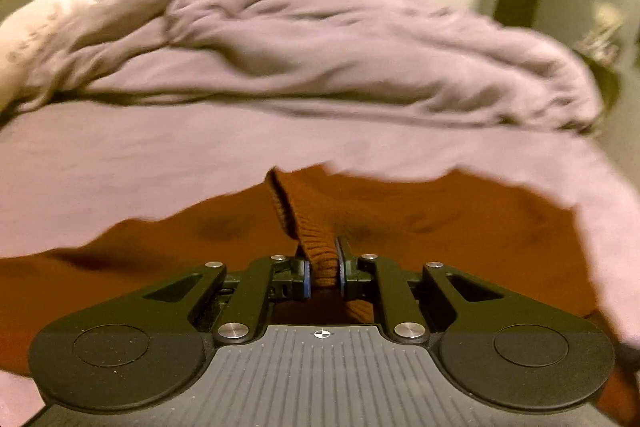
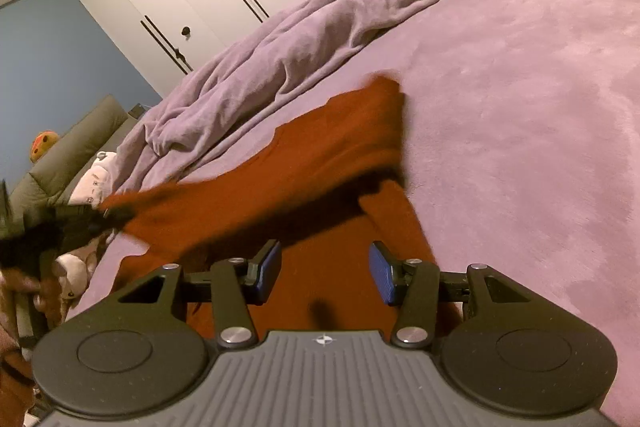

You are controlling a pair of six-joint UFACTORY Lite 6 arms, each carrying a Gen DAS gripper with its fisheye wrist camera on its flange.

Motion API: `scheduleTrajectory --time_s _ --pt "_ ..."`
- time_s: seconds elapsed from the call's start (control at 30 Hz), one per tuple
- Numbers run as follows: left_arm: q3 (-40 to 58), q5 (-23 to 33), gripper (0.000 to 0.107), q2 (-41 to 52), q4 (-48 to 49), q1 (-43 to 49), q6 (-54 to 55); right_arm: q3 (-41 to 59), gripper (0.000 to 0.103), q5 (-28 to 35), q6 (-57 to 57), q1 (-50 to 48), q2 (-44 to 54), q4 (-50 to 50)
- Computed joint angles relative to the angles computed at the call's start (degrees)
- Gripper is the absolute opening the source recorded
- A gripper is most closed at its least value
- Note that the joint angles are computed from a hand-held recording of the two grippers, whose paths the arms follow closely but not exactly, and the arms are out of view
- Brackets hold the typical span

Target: Fold small clothes

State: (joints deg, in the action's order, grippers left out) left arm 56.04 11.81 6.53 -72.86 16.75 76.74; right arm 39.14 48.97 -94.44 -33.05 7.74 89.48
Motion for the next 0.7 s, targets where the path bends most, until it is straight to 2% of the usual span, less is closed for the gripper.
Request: scheduleTrajectory --time_s 0.07,0.17,0.27,0.4,0.53,0.57,0.63,0.67,0.7 --pt "0.8 0.6 0.015 3.4 2.1 2.4 -1.9 1.8 0.048 0.2 1.8 1.3 2.2 0.5" --pt "2.0 4.5 0.015 7.9 -2.8 5.8 0.7 4.3 0.048 0.3 4.6 3.4 4.9 1.2" --pt "2.3 9.7 0.019 10.3 -9.7 9.1 4.8 7.1 0.048 -0.8 6.5 5.3 8.1 2.2" --pt "3.9 13.8 0.031 13.4 -10.4 11.1 4.9 12.4 0.048 -2.2 10.4 7.1 13.3 4.6" --pt "5.8 17.7 0.032 16.5 -12.0 12.5 4.5 17.4 0.048 -2.4 14.8 8.7 18.0 5.8" --pt "6.0 18.4 0.030 16.9 -12.6 12.9 4.9 18.3 0.046 -2.6 15.2 9.2 18.8 6.4" --pt "6.8 16.2 0.014 17.3 -12.6 11.7 5.1 19.9 0.040 -3.5 14.8 10.7 20.3 7.5" --pt "7.3 14.5 0.012 17.5 -11.4 10.9 4.5 20.6 0.033 -4.8 14.3 11.5 20.8 8.1" --pt "7.9 14.0 0.010 17.7 -10.5 10.5 4.1 21.4 0.021 -6.5 13.9 12.4 21.3 8.2"
